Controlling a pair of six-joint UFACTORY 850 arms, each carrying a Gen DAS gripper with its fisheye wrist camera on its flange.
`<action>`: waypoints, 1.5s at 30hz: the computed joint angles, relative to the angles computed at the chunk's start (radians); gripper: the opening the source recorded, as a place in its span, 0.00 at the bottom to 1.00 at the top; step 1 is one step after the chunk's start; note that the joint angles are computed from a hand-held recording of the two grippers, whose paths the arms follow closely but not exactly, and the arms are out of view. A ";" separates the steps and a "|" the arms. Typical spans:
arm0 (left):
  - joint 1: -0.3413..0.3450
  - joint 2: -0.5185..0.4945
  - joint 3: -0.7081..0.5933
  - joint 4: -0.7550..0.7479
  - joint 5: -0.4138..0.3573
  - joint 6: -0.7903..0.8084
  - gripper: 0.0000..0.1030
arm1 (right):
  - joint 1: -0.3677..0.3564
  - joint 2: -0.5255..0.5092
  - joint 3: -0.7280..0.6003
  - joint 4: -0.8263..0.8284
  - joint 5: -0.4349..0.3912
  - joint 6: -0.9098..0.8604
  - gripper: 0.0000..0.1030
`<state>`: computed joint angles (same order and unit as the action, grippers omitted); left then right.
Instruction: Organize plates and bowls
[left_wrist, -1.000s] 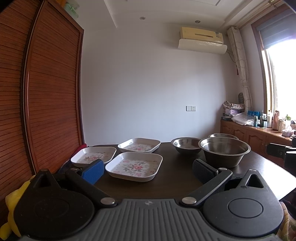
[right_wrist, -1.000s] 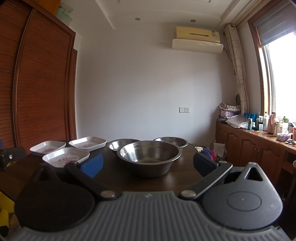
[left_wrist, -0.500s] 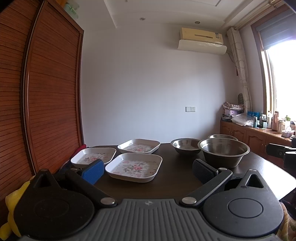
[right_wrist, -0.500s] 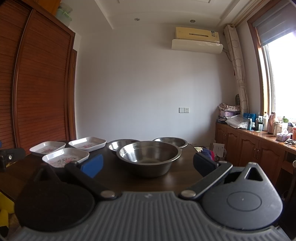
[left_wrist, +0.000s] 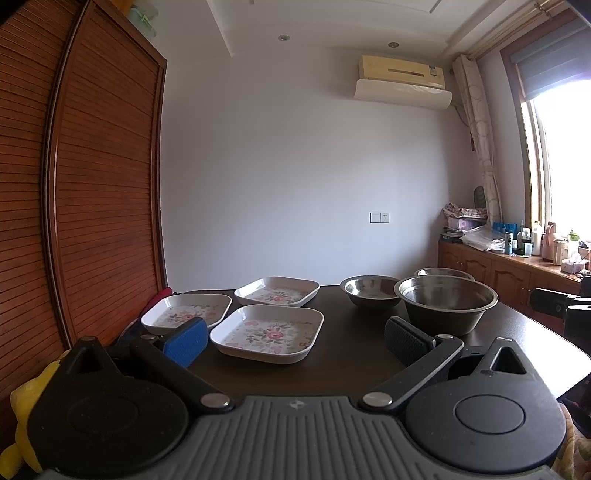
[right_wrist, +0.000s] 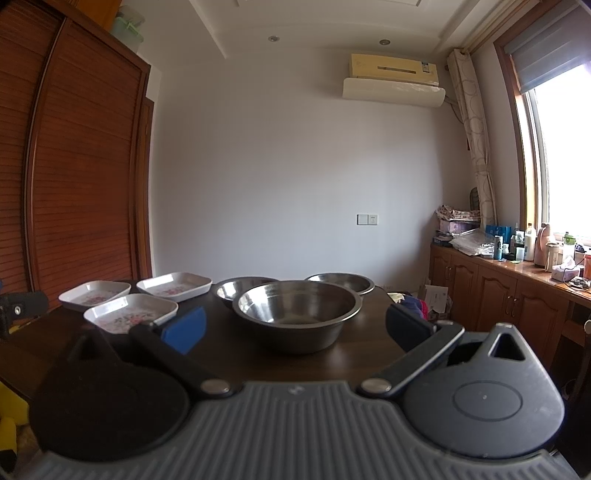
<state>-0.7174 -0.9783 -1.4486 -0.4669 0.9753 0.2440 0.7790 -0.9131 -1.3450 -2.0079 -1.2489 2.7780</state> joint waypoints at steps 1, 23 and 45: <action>0.000 0.000 -0.001 -0.002 0.000 0.002 1.00 | 0.000 -0.001 -0.001 0.000 0.000 0.000 1.00; 0.048 -0.022 -0.061 -0.002 -0.063 -0.012 1.00 | -0.024 -0.046 -0.094 -0.079 0.078 -0.038 1.00; 0.107 -0.015 -0.087 -0.048 -0.081 0.054 1.00 | -0.026 -0.101 -0.217 -0.125 0.165 -0.101 1.00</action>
<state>-0.6107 -0.9934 -1.5355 -0.5151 0.8948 0.2985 0.7533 -1.0145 -1.5621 -2.1327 -1.0840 2.6768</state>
